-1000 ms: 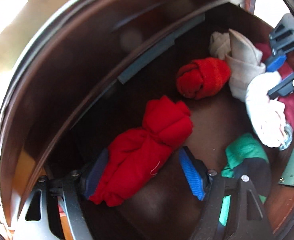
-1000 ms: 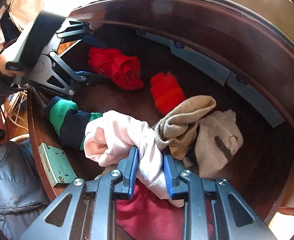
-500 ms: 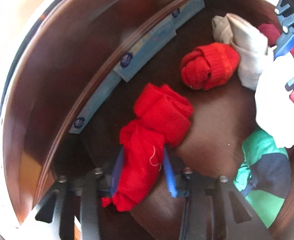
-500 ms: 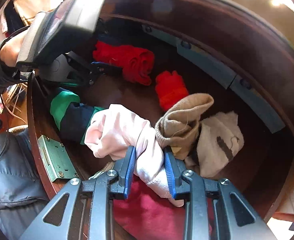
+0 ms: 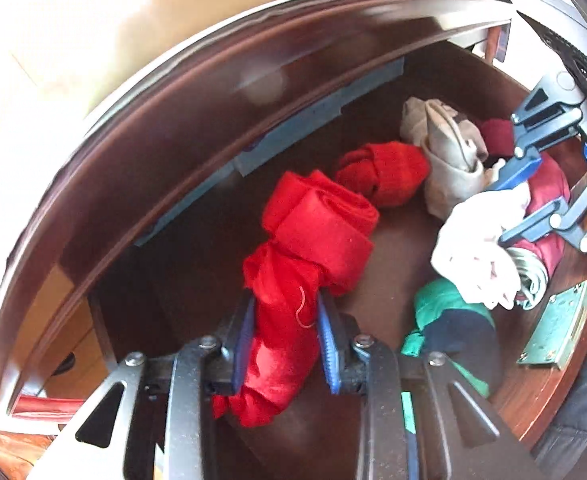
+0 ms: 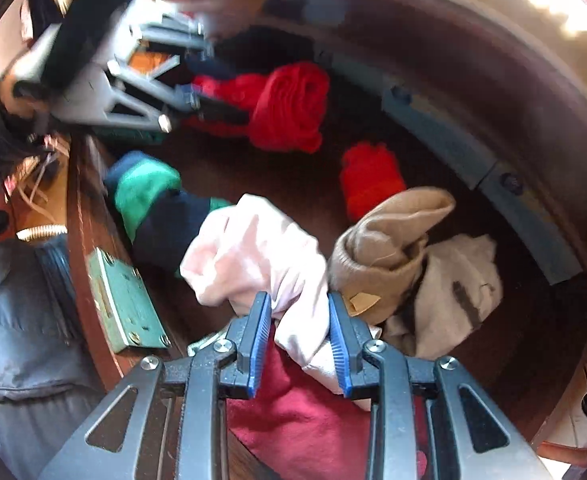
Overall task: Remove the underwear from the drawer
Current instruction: 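Grasp the red rolled underwear in the drawer with the left tool, then lift both held underwear out of the drawer and carry them over the tray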
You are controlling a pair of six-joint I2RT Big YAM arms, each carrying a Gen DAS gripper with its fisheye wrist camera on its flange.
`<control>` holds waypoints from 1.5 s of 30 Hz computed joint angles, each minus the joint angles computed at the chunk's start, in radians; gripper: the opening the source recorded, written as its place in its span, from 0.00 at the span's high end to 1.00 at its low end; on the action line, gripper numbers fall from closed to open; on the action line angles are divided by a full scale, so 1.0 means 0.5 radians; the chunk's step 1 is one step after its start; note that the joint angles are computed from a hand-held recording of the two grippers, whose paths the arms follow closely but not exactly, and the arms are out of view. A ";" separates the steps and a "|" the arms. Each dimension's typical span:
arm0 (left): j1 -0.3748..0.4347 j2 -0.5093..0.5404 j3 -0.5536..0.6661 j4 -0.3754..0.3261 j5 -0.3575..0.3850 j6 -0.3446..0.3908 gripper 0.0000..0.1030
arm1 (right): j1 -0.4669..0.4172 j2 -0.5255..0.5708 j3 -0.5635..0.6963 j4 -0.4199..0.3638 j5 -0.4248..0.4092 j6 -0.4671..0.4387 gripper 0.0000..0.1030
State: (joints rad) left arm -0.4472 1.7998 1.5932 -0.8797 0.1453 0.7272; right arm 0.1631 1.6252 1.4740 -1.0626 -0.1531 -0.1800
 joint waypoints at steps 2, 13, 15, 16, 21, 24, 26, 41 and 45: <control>0.028 -0.027 -0.015 0.015 0.077 -0.081 0.73 | 0.015 -0.003 -0.001 0.023 0.052 0.001 0.74; 0.211 -0.090 0.010 0.054 0.368 -0.325 0.73 | -0.019 -0.246 -0.272 0.394 0.050 0.144 0.86; 0.231 -0.121 -0.028 0.100 0.386 -0.332 0.74 | -0.032 -0.304 -0.336 0.478 0.031 0.165 0.86; 0.245 -0.141 -0.050 0.121 0.406 -0.324 0.74 | -0.036 -0.335 -0.367 0.516 0.024 0.177 0.86; 0.275 -0.181 -0.089 0.214 0.452 -0.356 0.74 | -0.049 -0.429 -0.455 0.638 0.018 0.232 0.85; 0.290 -0.201 -0.125 0.278 0.481 -0.375 0.74 | -0.099 -0.488 -0.527 0.700 -0.018 0.219 0.85; 0.290 -0.219 -0.149 0.310 0.477 -0.385 0.75 | -0.103 -0.544 -0.576 0.737 -0.016 0.232 0.85; 0.331 -0.252 -0.162 0.330 0.570 -0.396 0.79 | -0.189 -0.781 -0.804 1.024 -0.060 0.377 0.85; 0.363 -0.287 -0.197 0.352 0.627 -0.447 0.79 | -0.212 -0.819 -0.839 1.075 -0.077 0.392 0.85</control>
State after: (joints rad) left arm -0.2657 1.6564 1.4945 -0.7037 0.4588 0.5038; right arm 0.0570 1.2156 1.0547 -0.5251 -0.1915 0.0160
